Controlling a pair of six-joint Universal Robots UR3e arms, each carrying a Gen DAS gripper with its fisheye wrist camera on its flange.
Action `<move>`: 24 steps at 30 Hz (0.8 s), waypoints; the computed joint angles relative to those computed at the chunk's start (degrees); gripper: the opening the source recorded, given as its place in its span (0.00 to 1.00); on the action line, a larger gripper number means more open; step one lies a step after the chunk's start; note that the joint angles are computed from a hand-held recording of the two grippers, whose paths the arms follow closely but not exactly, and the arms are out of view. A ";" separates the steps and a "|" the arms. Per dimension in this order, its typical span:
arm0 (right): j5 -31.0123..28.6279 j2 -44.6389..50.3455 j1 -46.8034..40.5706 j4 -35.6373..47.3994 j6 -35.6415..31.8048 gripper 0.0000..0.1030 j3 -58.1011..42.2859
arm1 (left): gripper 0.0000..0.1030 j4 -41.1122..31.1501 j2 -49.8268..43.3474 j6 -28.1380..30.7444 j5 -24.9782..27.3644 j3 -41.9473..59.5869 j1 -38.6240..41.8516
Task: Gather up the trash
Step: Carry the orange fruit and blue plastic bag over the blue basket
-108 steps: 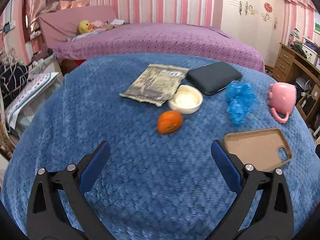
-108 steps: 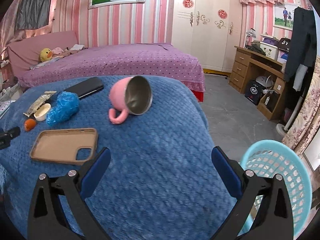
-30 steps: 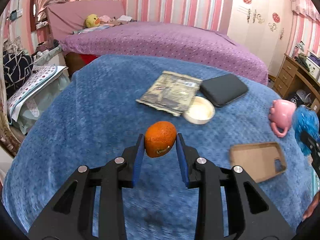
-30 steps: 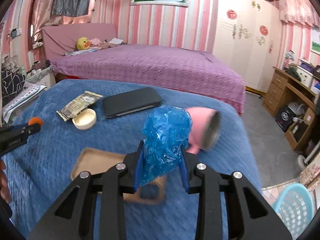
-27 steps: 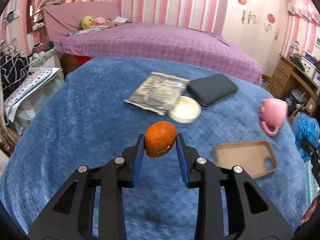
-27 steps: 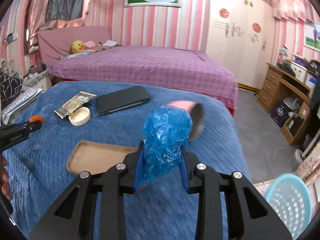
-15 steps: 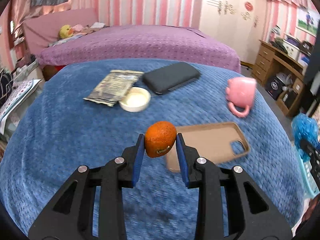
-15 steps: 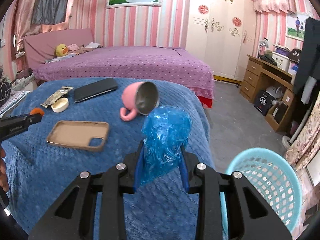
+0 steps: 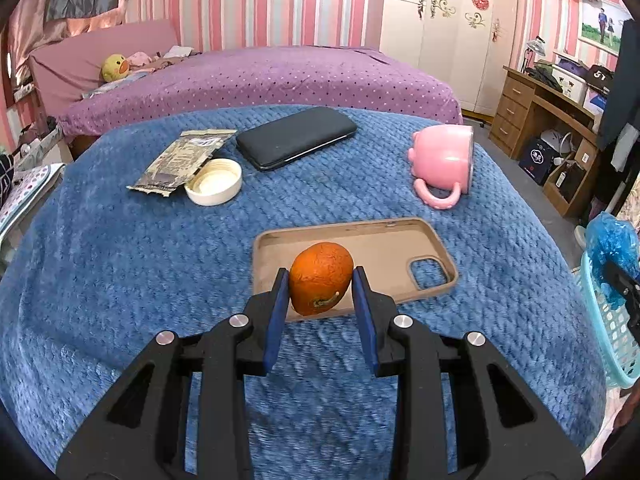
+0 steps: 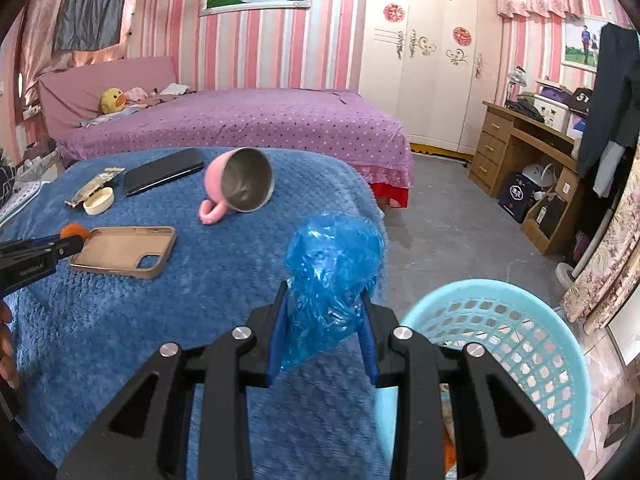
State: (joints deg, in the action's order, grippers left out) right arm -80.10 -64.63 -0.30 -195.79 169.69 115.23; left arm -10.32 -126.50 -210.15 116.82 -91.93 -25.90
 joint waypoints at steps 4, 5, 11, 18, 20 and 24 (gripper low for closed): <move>1.89 -1.61 -3.92 -0.92 -0.69 0.31 2.67 | 0.30 -1.09 -1.93 0.52 1.50 3.55 -2.25; 2.56 -2.11 -5.15 -1.18 -0.86 0.31 3.49 | 0.30 -1.41 -2.50 0.68 1.87 4.55 -2.86; 5.64 -4.17 -11.14 -1.92 -1.34 0.31 6.40 | 0.30 -1.51 -4.82 1.73 1.03 7.94 -4.54; 7.45 -4.85 -16.17 -1.02 -2.97 0.31 7.18 | 0.30 -0.32 -6.40 1.95 1.06 9.29 -5.63; 7.17 -4.76 -16.75 -1.23 -3.90 0.31 7.12 | 0.30 1.01 -6.48 2.03 0.65 9.17 -5.86; 7.51 -4.49 -18.93 -0.93 -6.00 0.31 6.82 | 0.30 -0.30 -8.58 2.69 2.41 13.39 -7.42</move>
